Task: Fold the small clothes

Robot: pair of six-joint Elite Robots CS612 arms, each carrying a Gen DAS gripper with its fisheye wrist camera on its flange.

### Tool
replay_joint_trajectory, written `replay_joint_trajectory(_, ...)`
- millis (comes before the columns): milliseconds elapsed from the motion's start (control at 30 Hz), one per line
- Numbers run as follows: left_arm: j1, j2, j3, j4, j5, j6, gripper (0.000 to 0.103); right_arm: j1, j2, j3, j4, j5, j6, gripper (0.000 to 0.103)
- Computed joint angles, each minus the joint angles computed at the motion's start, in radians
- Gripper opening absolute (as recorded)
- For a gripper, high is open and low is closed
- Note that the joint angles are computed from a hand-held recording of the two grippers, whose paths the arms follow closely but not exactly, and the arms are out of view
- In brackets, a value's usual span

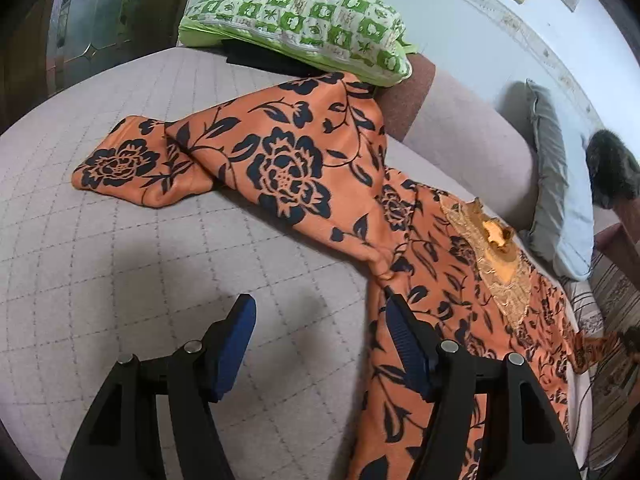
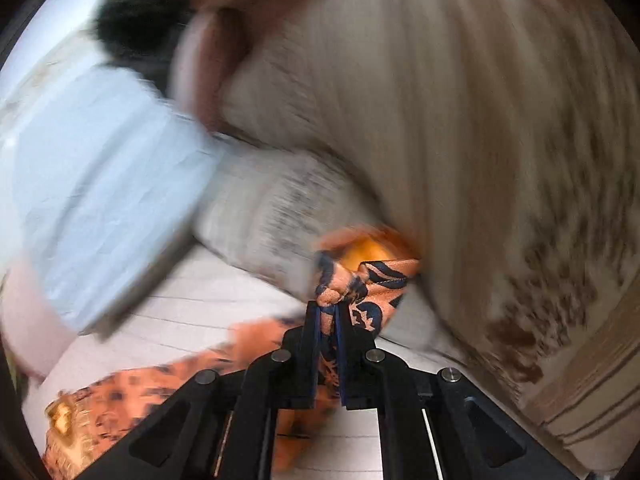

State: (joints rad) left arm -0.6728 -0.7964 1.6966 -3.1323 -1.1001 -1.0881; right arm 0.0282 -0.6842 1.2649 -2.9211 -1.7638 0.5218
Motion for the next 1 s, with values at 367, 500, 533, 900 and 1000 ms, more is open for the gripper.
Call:
replay_joint_trajectory(367,-0.015,-0.015,0.02,-0.065,0.037,0.062,0.068,0.201,0.057,-0.177,-0.147,0.316,-0.241,0.007)
replay_joint_trajectory(500,-0.014,-0.018,0.027,-0.07,0.041,0.047,0.068,0.293,0.163,-0.315,-0.005,0.383,-0.292,0.007)
replay_joint_trajectory(533,-0.014,-0.019,0.027,-0.067,0.042,0.044,0.068,0.317,0.2,-0.356,0.032,0.383,-0.31,0.008)
replay_joint_trajectory(900,-0.016,-0.011,-0.02,0.001,0.026,0.093,0.068,0.364,0.304,-0.467,0.284,0.548,-0.448,0.076)
replay_joint_trajectory(1000,-0.013,0.007,-0.078,-0.002,-0.007,0.178,0.069,0.327,0.233,-0.333,0.16,0.673,-0.417,0.079)
